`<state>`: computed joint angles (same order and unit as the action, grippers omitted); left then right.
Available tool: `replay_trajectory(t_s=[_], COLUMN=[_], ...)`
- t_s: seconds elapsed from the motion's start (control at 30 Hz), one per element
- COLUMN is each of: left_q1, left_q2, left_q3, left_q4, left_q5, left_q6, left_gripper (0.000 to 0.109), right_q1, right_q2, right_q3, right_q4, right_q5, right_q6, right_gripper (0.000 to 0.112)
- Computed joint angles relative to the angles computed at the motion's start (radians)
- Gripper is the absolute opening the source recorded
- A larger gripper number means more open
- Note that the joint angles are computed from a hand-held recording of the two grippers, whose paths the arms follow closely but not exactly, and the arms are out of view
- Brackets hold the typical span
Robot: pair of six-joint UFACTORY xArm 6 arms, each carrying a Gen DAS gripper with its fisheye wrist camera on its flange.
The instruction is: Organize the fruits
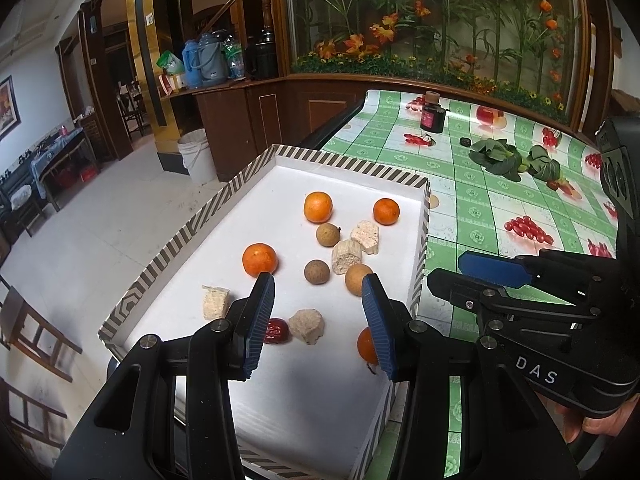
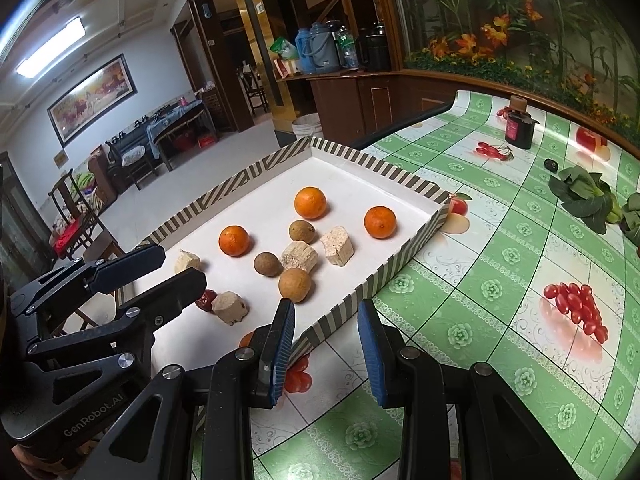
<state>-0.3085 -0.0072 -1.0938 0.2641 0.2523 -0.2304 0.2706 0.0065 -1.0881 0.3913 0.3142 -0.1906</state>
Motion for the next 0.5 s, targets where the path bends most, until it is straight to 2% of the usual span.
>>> replay_trajectory(t_s=[0.5], left_q1=[-0.001], left_q2=[-0.002], left_q3=[0.011], left_q4=[-0.004], left_q5=[-0.027], left_q6=[-0.013], left_gripper=[0.045], right_q1=[-0.006], right_q2=[-0.005], right_q3=[0.011], right_q4=[0.025], right_q5=[-0.003], right_q6=[-0.018], right_gripper=[0.031])
